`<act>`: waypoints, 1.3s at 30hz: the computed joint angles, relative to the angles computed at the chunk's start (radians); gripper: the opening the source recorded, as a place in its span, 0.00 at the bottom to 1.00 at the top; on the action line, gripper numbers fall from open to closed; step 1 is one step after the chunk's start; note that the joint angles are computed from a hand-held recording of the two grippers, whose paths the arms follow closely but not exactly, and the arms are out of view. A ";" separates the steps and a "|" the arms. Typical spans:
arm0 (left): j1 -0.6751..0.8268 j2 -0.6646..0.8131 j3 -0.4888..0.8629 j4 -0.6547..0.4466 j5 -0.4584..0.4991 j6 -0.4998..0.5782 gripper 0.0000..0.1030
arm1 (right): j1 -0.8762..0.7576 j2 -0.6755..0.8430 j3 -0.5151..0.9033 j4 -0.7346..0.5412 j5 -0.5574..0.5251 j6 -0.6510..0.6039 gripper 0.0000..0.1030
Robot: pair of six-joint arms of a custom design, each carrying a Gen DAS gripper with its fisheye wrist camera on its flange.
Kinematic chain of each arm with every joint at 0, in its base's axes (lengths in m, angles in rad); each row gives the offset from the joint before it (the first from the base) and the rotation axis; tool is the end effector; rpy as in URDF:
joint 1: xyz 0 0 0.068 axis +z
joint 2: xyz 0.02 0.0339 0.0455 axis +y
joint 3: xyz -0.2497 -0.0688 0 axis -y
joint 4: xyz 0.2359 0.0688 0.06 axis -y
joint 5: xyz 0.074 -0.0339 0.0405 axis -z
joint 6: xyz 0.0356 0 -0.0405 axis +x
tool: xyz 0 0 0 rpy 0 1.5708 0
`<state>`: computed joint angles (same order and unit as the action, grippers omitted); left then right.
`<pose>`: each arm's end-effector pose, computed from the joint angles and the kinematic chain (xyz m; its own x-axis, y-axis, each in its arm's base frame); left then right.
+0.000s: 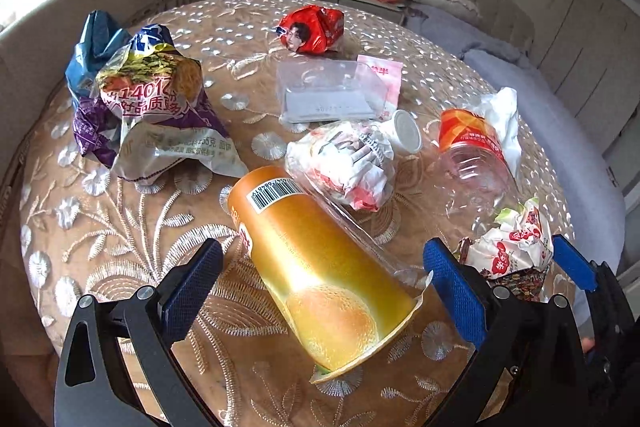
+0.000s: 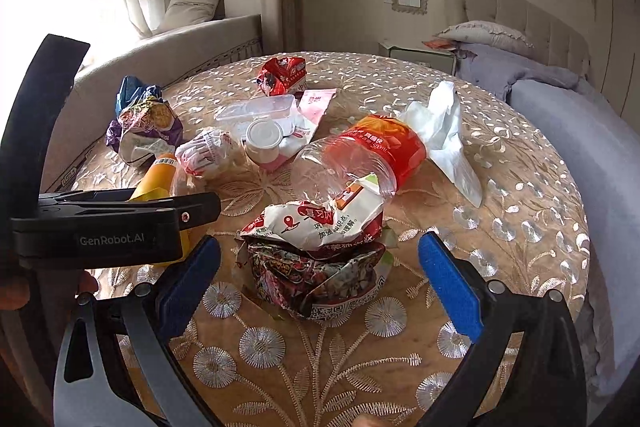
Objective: Collect trash
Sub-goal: 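Move both tools back over the table toward the yellow cup and snack wrapper, then grasp the yellow cup with the left tool while the right tool grasps the crumpled snack wrapper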
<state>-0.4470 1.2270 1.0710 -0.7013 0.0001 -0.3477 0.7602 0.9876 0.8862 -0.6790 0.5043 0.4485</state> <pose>0.2254 -0.1080 0.2883 -0.7883 0.0000 -0.6153 0.1741 0.9591 -0.2231 0.1553 0.1240 0.2837 -0.6131 -0.0591 -0.7878 -0.0983 0.9952 0.0018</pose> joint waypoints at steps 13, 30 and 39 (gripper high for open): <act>0.015 -0.062 -0.062 0.050 -0.026 0.067 0.64 | -0.012 0.022 -0.018 0.030 -0.031 0.048 0.63; 0.047 -0.321 -0.154 0.001 -0.002 0.137 0.56 | 0.219 -0.051 0.019 -0.105 0.196 0.205 0.63; -0.143 -0.430 -0.137 -0.046 -0.081 0.128 0.56 | 0.453 -0.106 0.068 -0.360 0.416 0.453 0.63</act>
